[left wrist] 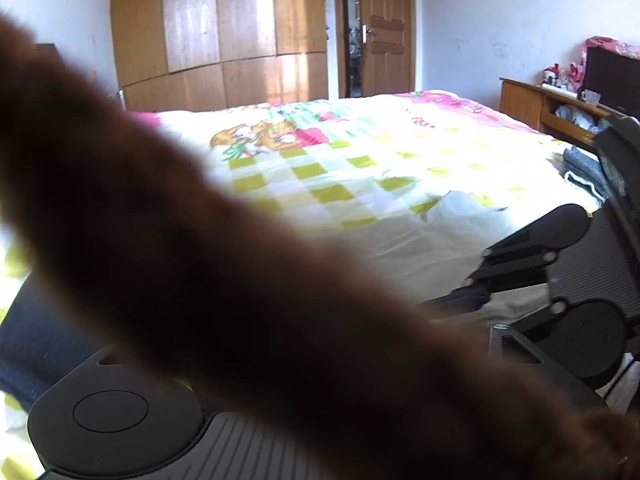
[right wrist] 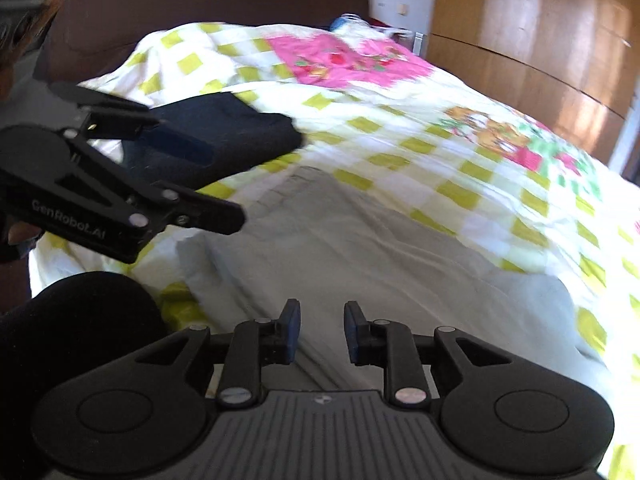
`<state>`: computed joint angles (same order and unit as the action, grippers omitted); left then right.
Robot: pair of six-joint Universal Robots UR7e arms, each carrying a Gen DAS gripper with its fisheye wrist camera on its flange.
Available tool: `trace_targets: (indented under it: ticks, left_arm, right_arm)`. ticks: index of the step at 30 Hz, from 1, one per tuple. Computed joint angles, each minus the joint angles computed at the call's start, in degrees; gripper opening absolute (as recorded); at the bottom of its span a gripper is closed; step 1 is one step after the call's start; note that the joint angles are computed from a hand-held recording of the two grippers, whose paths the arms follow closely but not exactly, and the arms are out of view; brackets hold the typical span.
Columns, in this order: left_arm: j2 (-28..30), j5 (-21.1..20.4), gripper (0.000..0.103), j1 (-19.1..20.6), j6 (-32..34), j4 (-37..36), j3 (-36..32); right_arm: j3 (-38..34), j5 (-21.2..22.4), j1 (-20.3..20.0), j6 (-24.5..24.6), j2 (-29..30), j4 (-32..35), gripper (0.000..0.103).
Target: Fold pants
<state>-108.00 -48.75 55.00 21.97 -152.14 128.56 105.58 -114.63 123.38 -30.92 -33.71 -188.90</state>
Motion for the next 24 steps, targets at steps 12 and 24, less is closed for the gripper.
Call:
trace_targets:
  ticks: [12, 24]
  left_arm:
    - [16.9, -3.7, 0.072, 1.2, 1.4, -0.7, -4.1]
    - [18.6, 0.7, 0.073, -0.4, -2.1, 5.5, -4.5]
  right_arm:
    - [9.3, -10.1, -12.5, 26.4, -13.6, -0.3, 0.041]
    - [14.1, 13.2, -20.9, 33.2, -18.9, 2.8, 0.049]
